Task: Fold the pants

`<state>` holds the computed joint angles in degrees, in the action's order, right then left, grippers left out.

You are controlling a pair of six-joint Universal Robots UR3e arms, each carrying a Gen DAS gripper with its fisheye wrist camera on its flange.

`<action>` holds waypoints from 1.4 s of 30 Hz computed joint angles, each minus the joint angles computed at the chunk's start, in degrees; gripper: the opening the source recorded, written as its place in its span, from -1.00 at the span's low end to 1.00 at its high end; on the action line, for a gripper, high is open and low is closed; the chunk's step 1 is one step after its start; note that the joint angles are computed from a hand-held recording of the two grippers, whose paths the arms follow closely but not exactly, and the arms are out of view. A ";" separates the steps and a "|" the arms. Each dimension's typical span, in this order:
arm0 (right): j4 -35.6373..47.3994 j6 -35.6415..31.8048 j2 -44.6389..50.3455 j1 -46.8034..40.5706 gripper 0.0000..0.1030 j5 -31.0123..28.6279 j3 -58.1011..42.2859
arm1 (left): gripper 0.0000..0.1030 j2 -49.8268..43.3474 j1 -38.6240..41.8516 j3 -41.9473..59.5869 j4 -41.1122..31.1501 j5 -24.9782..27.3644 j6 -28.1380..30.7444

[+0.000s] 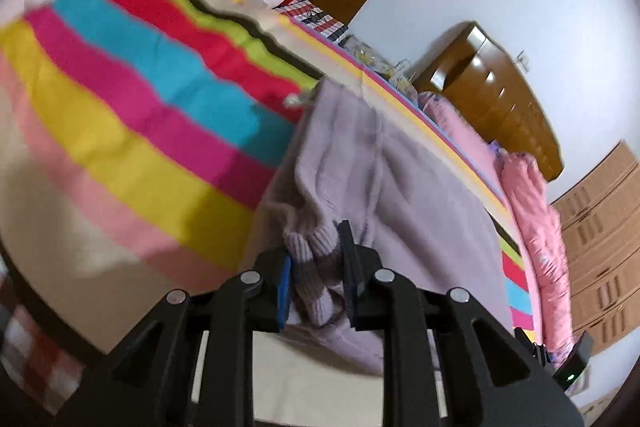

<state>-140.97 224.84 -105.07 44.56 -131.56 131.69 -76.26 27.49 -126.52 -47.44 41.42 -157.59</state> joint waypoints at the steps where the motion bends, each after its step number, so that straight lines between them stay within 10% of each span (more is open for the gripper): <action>1: 0.38 0.14 0.00 0.04 0.79 -0.02 -0.17 | -0.59 0.39 0.17 -0.44 0.44 -0.39 0.43; 17: -2.43 -0.26 -3.03 -2.54 0.79 4.05 2.15 | -0.60 15.64 2.63 -3.05 -1.78 -4.26 4.55; 42: -3.31 -0.41 -2.58 -1.77 0.80 4.00 2.62 | -0.57 5.63 0.75 -8.27 9.92 2.12 -1.21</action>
